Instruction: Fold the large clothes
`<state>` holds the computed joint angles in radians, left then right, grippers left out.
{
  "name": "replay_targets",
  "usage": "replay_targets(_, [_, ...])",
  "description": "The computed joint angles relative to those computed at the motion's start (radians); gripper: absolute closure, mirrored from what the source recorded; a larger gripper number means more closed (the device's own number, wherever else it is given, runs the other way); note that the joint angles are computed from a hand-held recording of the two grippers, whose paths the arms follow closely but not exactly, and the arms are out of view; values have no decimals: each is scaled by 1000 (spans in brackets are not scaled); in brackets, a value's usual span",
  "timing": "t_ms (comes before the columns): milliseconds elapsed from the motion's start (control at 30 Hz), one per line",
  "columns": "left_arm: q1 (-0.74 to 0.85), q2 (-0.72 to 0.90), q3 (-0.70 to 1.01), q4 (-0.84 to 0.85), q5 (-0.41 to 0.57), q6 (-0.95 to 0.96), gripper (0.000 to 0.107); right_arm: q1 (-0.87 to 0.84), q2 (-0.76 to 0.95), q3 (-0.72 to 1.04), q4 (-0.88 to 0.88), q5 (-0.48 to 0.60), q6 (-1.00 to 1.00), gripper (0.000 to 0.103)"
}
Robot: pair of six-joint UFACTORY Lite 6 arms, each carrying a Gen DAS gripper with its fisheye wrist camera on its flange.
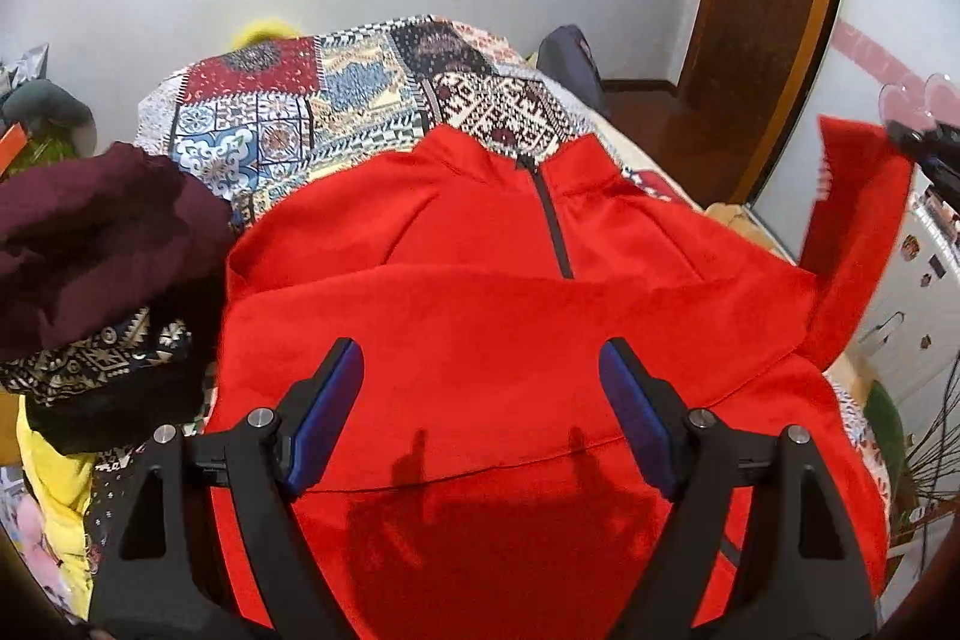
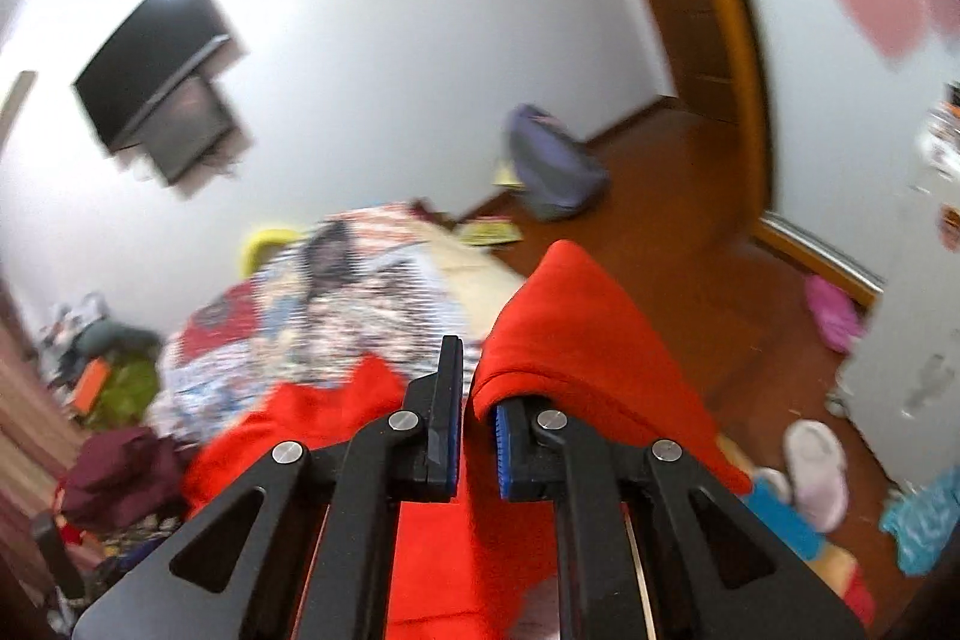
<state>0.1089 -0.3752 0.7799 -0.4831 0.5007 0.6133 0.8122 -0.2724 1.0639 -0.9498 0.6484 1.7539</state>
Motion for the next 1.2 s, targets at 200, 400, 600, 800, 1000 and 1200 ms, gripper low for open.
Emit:
replay_targets(200, [111,-66,-12,-100,95,145,26,86,245,133,-15,-171,32,95])
replay_targets(400, [171,-97,-58,-99,106,193,26,120,506,228,306,-314,-253,95])
replay_targets(600, [188,-105,-88,-95,109,218,26,159,731,395,709,-250,-668,95])
replay_targets(800, [112,-103,-60,-36,115,138,26,127,677,324,1044,-215,-949,78])
replay_targets(1000, [-89,-16,40,109,81,-83,26,127,366,54,759,-216,-678,66])
replay_targets(1200, [-365,180,207,294,35,-345,26,123,109,-128,435,-53,-375,61])
